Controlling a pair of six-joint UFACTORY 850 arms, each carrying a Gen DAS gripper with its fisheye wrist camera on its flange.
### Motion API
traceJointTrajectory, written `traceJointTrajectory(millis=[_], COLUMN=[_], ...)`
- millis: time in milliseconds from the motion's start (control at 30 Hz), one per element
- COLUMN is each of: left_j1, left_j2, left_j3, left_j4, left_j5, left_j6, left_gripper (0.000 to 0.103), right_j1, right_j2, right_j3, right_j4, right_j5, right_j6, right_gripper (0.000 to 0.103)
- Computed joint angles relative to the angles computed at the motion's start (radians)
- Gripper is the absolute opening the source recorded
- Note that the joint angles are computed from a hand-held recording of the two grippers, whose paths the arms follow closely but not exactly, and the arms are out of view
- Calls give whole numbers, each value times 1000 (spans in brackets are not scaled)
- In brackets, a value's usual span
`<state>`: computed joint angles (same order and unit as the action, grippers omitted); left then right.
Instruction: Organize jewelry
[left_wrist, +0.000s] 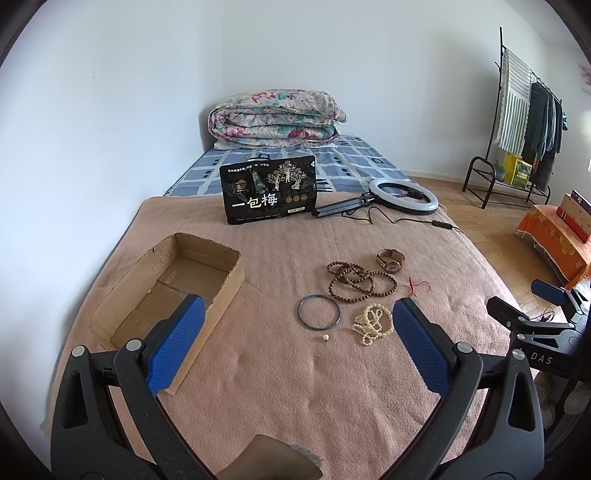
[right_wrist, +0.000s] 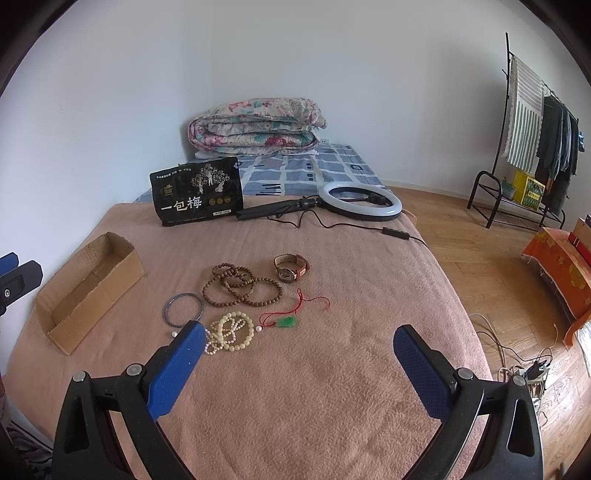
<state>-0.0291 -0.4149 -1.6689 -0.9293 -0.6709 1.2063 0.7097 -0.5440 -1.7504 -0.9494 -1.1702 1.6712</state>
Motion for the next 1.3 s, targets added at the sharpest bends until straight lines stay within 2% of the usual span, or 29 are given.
traceJointTrajectory(millis=[733, 967, 1033, 1300], left_j1=[-6, -23, -28, -43], left_j2=[-40, -53, -56, -102], left_j3=[-44, -33, -31, -78], left_j4=[57, 85, 92, 176], left_j5=[-20, -9, -5, -68], left_j6=[-44, -44, -45, -138], left_gripper=[103, 103, 103, 103], right_j1=[-18, -48, -51, -65], right_j2=[-7, 17, 15, -6], right_j3=[-3, 42, 44, 29], right_j4=[37, 77, 76, 91], right_j5=[21, 117, 114, 78], right_j6=[-28, 0, 4, -57], right_gripper=[103, 103, 103, 103])
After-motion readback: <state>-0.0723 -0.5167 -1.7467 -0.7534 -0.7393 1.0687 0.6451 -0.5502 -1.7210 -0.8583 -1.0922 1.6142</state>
